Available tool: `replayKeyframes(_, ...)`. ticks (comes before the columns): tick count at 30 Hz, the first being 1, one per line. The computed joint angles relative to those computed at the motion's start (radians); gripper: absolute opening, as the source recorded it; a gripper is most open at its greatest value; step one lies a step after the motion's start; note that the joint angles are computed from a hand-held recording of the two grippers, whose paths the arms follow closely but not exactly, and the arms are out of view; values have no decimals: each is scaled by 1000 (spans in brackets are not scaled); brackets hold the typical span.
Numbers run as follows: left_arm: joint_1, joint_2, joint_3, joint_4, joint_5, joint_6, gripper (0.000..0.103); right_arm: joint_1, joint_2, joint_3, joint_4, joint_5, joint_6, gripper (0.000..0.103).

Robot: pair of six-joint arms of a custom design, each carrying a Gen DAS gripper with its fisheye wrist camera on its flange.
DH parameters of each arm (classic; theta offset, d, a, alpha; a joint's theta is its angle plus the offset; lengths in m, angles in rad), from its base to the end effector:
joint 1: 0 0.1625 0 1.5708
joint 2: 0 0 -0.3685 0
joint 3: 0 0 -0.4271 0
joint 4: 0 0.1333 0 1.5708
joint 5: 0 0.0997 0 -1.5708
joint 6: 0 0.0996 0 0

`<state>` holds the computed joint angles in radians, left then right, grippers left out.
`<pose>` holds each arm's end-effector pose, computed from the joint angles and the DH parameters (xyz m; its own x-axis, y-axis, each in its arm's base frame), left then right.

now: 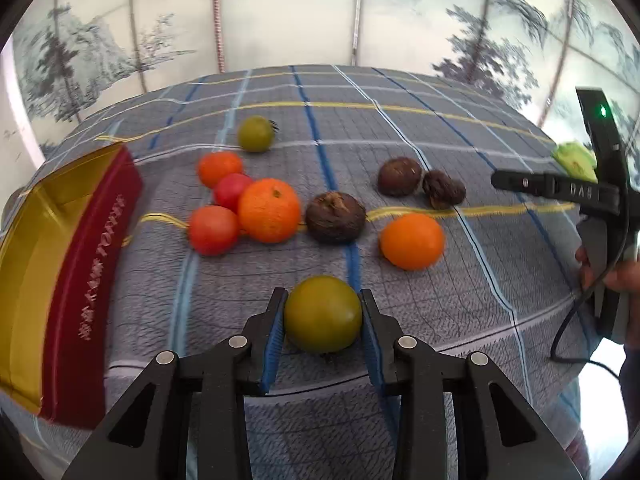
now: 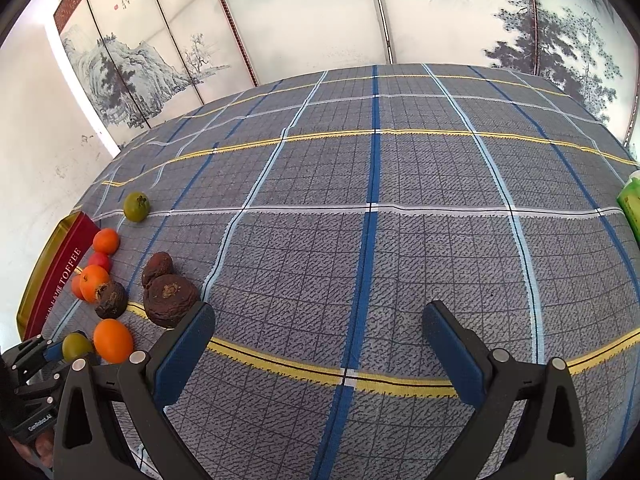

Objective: Organize fruits
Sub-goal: 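Carry the lime into the gold tin and open the left gripper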

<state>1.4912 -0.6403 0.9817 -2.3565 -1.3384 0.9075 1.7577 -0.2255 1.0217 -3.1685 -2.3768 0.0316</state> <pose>0.0898 -0.8394 0.1950 -0.5455 0.6961 -0.4667 0.8148 0.5710 -0.1008 0.2047 -0.7518 -0.0367 -0.7803 0.4021 0.4790 -0.1047 0.6711 -0.7339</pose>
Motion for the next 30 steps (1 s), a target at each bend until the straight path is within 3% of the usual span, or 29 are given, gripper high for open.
replayKeyframes(18,1,-6,-79,-78,53,-28,36,15,58,-94,87,-84,10,103)
replayKeyframes(23,6,16,-155,-51,61,-25,36,33,140,-240,262,-222,24,102)
replayKeyframes(30,13,99,-341,8,84,-10,36,32,137,-233,251,-218,24,103)
